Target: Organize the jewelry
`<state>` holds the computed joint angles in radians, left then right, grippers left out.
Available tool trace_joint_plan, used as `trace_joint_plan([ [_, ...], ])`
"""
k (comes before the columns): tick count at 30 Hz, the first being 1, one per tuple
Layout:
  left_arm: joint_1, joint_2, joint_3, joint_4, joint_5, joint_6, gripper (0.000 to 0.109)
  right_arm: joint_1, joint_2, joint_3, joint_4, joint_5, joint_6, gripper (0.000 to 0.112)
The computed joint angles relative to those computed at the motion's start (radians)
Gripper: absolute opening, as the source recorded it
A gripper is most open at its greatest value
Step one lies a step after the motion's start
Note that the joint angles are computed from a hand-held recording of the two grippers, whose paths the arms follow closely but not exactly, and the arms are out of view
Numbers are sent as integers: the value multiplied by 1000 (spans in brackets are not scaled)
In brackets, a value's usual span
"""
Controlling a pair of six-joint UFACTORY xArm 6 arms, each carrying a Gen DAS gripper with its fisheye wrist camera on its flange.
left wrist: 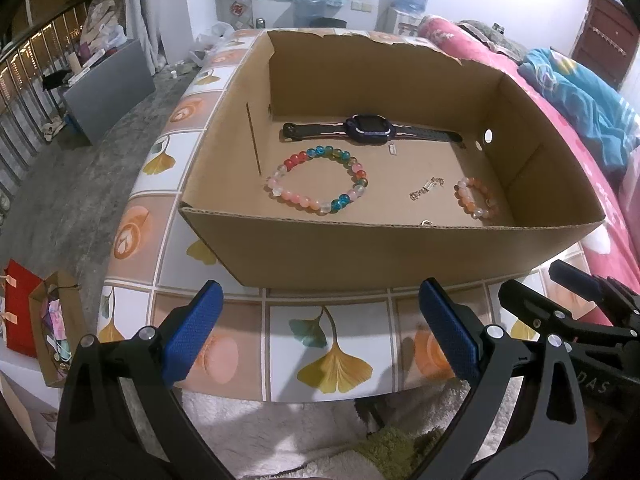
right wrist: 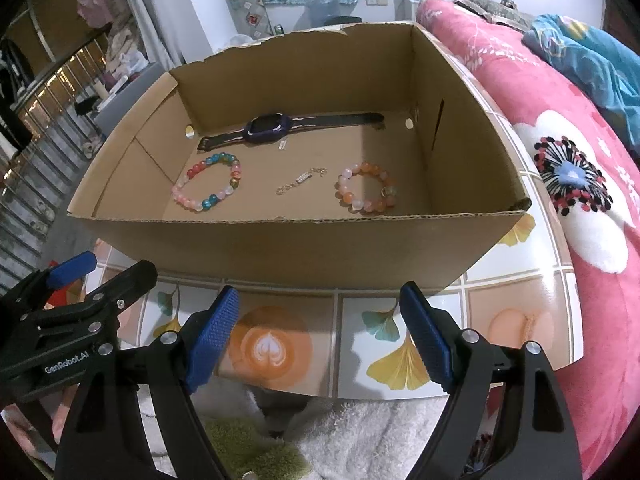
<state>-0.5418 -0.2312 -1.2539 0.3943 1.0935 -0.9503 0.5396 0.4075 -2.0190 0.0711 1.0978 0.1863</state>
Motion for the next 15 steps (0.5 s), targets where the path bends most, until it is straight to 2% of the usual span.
trace_joint_plan([
  [15,0,2,-3,-2,4,1,95,0,1,1,2,-4,-2,80],
])
